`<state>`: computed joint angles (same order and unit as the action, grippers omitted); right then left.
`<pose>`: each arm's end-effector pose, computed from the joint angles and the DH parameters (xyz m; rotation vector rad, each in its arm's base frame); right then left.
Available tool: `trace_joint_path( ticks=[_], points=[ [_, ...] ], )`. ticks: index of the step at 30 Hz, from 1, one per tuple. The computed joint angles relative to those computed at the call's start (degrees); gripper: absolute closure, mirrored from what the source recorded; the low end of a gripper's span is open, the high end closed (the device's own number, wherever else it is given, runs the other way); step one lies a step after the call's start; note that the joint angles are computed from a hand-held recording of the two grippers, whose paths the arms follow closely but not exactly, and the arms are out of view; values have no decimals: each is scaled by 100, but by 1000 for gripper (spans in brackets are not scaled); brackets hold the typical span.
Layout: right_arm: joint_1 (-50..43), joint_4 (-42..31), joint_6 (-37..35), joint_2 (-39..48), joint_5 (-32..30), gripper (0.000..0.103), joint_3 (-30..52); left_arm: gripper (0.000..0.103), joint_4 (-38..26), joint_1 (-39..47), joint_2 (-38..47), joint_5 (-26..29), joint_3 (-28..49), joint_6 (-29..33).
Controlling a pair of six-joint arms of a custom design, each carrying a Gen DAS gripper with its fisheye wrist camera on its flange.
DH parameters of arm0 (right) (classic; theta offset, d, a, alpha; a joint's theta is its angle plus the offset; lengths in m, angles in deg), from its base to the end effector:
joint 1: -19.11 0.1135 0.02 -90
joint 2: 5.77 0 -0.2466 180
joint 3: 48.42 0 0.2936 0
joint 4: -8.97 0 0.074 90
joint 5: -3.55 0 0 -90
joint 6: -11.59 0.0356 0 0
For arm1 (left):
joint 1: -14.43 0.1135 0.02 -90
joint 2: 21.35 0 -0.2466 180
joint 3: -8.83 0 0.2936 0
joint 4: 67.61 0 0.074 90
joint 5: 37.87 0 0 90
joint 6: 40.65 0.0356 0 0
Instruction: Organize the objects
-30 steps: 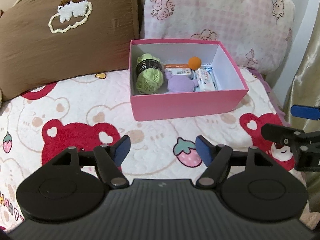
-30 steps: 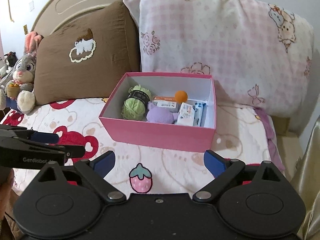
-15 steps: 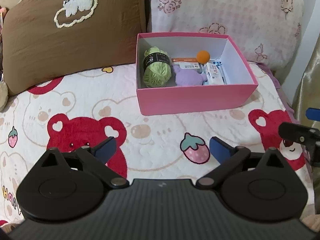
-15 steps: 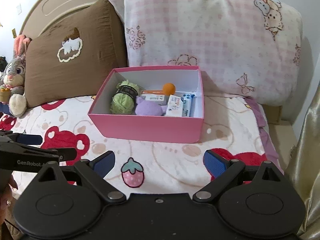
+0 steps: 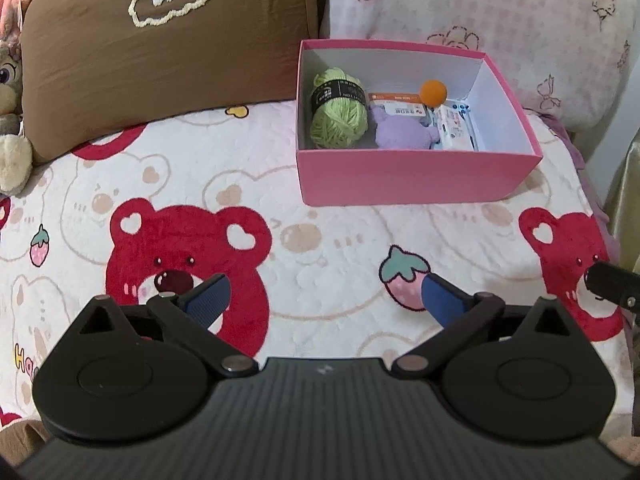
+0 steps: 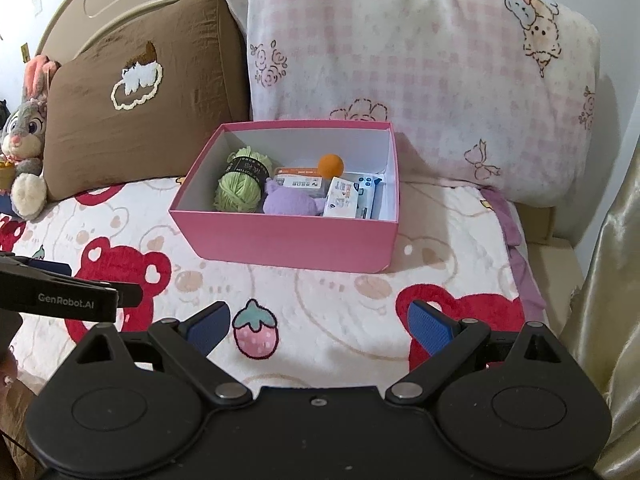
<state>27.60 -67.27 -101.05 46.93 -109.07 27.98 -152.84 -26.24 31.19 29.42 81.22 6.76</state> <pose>0.2001 0.0437 0.3429 -0.8083 2.2896 0.3797 0.1536 -0.1138 0.3118 -0.1552 2.5609 0.0132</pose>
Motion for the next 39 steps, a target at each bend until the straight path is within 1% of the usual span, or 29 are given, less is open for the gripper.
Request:
trace_joint_path(
  ticks=[4, 11, 13, 23, 25, 33, 35, 39],
  points=[
    [12, -57, -10, -1, 46, 6, 6, 0, -120, -159, 96, -164, 105, -181],
    [75, -92, -21, -27, 172, 6, -33, 0, -198, -331, 150, -234, 106, -299],
    [72, -114, -30, -24, 177, 6, -34, 0, -190, -336, 138, -227, 70, -260],
    [100, -102, 42, 84, 260, 6, 17, 0, -213, -219, 60, -183, -76, -437],
    [121, -97, 58, 96, 297, 6, 16, 0, -253, -243, 88, -242, -56, -547],
    [136, -104, 32, 114, 357, 6, 23, 0, -270, -214, 41, -226, -49, -538],
    [125, -100, 10, 132, 374, 5, 32, 0, -325, -212, 84, -244, -10, -661],
    [94, -109, -7, 137, 371, 5, 28, 0, -341, -202, 96, -184, 2, -696]
  ],
)
